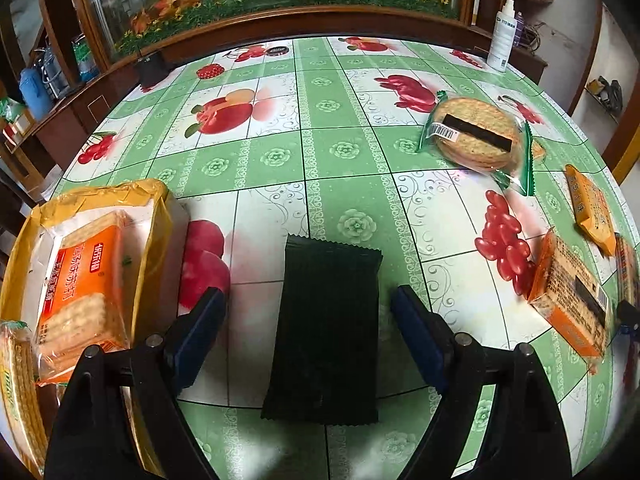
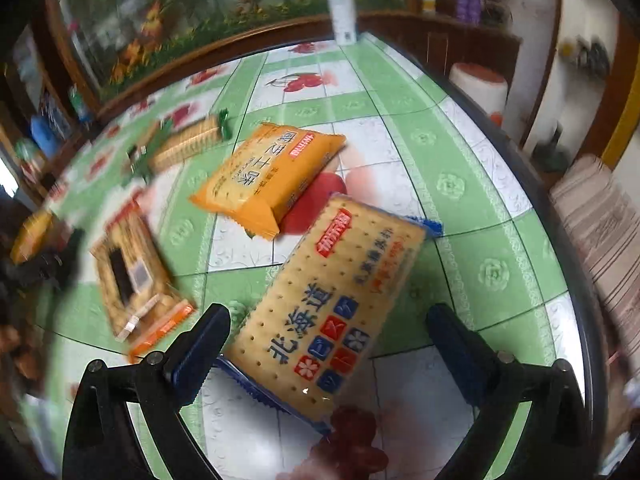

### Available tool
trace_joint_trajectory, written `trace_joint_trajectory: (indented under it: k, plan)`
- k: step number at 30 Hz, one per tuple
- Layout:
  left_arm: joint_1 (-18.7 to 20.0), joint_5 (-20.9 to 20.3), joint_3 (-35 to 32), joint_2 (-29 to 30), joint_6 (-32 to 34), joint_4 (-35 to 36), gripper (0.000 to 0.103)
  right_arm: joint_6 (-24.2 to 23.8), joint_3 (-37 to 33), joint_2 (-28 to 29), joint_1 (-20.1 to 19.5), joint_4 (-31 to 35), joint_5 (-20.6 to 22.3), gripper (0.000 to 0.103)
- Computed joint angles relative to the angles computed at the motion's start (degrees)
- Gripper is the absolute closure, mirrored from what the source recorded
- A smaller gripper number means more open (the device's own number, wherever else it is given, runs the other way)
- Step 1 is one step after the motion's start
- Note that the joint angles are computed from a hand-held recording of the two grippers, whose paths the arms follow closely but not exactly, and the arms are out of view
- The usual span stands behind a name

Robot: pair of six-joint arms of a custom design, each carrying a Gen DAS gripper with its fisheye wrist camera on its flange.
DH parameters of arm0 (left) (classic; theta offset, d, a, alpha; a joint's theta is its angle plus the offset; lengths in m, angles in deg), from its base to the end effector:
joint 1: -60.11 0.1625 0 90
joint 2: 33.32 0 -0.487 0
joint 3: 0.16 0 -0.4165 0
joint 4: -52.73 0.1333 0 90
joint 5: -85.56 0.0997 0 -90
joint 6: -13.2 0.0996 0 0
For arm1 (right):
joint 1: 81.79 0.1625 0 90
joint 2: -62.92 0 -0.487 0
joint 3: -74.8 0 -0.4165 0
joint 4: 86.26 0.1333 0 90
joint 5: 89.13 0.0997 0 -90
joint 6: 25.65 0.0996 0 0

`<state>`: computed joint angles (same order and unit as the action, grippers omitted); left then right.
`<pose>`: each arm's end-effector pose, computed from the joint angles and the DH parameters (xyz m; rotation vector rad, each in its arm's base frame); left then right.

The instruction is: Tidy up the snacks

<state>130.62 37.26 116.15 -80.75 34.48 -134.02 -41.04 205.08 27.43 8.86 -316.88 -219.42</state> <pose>-0.0129 -0.6345 0.1135 0.6106 2.2808 -0.5692 0.0744 -0.4849 0.0488 -0.0313 -2.2540 0.8291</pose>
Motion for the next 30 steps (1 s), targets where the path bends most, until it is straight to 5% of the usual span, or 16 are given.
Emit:
trace_joint_trajectory:
  k: [4, 7, 8, 14, 30]
  plan:
    - [-0.1, 0.2, 0.6, -0.3, 0.2, -0.2, 0.018, -5.8, -2.0, 2.5, 1.4, -1.0, -2.7, 0.005]
    - [-0.3, 0.1, 1.7, -0.5, 0.8, -2.1, 0.042, -7.5, -1.4, 2.3, 1.1, -1.6, -1.4, 0.013]
    - [-0.1, -1.7, 2.0, -1.2, -0.1, -0.8, 0.061, -8.2, -1.0, 2.2, 1.0, -2.4, -1.1, 0.024]
    - [0.0, -4.5, 4.0, -2.0, -1.6, -2.2, 0.061, -9.4, 1.4, 1.2, -0.2, -5.8, 3.7, 0.040]
    - [0.6, -14.2, 11.5, -9.0, -7.1, -6.6, 0.061, -6.9, 9.0, -2.0, -1.1, -11.5, 16.6, 0.044]
